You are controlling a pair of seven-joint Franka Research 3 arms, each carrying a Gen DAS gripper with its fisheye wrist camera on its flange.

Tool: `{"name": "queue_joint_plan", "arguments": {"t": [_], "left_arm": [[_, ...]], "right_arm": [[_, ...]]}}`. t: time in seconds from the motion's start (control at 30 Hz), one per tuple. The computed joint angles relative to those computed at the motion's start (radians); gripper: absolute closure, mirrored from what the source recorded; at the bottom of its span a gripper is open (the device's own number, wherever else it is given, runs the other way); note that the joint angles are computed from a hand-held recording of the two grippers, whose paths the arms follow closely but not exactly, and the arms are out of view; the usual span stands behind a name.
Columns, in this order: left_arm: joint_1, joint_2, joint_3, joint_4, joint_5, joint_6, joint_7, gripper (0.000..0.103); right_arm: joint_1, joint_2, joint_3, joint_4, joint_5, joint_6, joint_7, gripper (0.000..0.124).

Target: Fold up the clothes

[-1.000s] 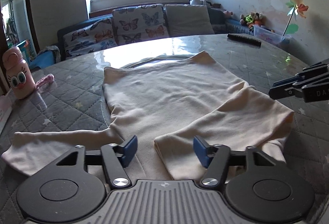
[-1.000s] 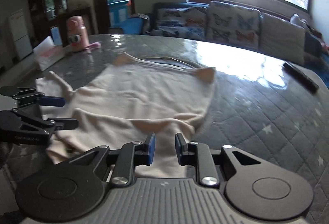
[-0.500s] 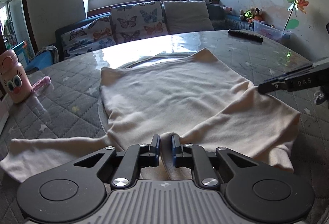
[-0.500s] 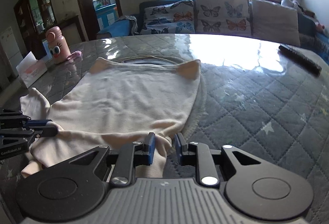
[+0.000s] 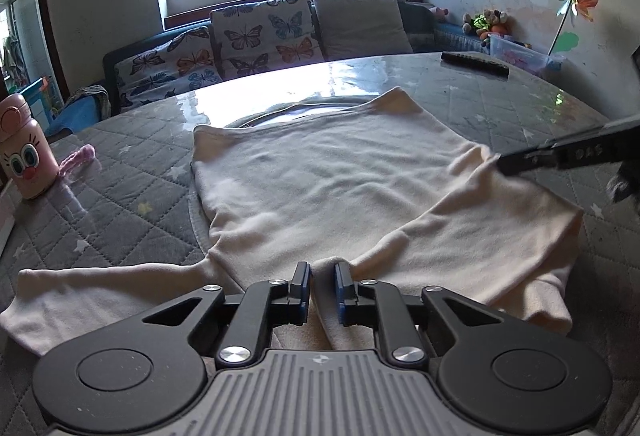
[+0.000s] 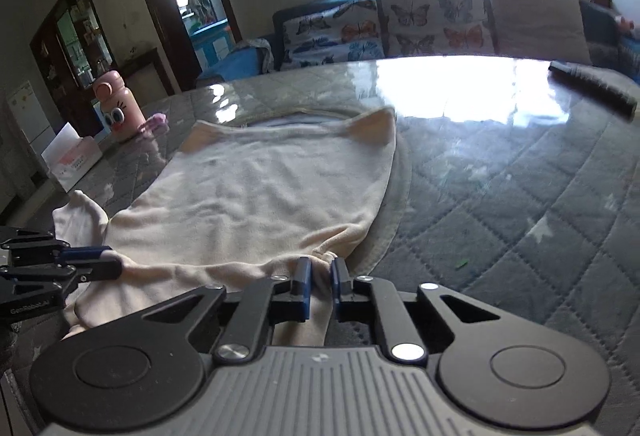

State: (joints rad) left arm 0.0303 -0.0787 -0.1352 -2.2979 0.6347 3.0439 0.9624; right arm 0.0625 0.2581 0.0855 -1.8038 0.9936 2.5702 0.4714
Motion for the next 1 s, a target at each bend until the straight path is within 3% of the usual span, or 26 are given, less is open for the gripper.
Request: {"name": "queue_joint_plan", "arguments": {"t": [0.13, 0.3, 0.4, 0.57, 0.73, 1.0], "left_arm": [[0.011, 0.017, -0.007, 0.019, 0.074, -0.009, -0.054, 0.089], [0.019, 0.01, -0.002, 0.025, 0.159, -0.004, -0.131, 0.089], [0.029, 0.0, -0.003, 0.025, 0.2, 0.003, -0.173, 0.089], [0.015, -0.016, 0.01, 0.014, 0.117, 0.026, -0.108, 0.087], [0.0, -0.013, 0.011, -0.004, 0.019, 0.03, -0.004, 0.073], [0.023, -0.008, -0.002, -0.007, 0.06, 0.009, -0.037, 0.071]], "right_arm": [[0.014, -0.02, 0.001, -0.03, -0.006, 0.069, -0.015, 0.116], [0.031, -0.005, -0.015, -0.032, -0.098, 0.118, 0.081, 0.117], [0.006, -0.024, 0.009, -0.043, -0.041, 0.123, 0.018, 0.117], [0.009, -0.044, 0.015, -0.042, 0.003, 0.064, -0.09, 0.117], [0.045, -0.011, 0.009, -0.025, -0.057, 0.071, -0.073, 0.117], [0.037, -0.026, 0.018, -0.045, -0.067, 0.108, -0.073, 0.117]]}}
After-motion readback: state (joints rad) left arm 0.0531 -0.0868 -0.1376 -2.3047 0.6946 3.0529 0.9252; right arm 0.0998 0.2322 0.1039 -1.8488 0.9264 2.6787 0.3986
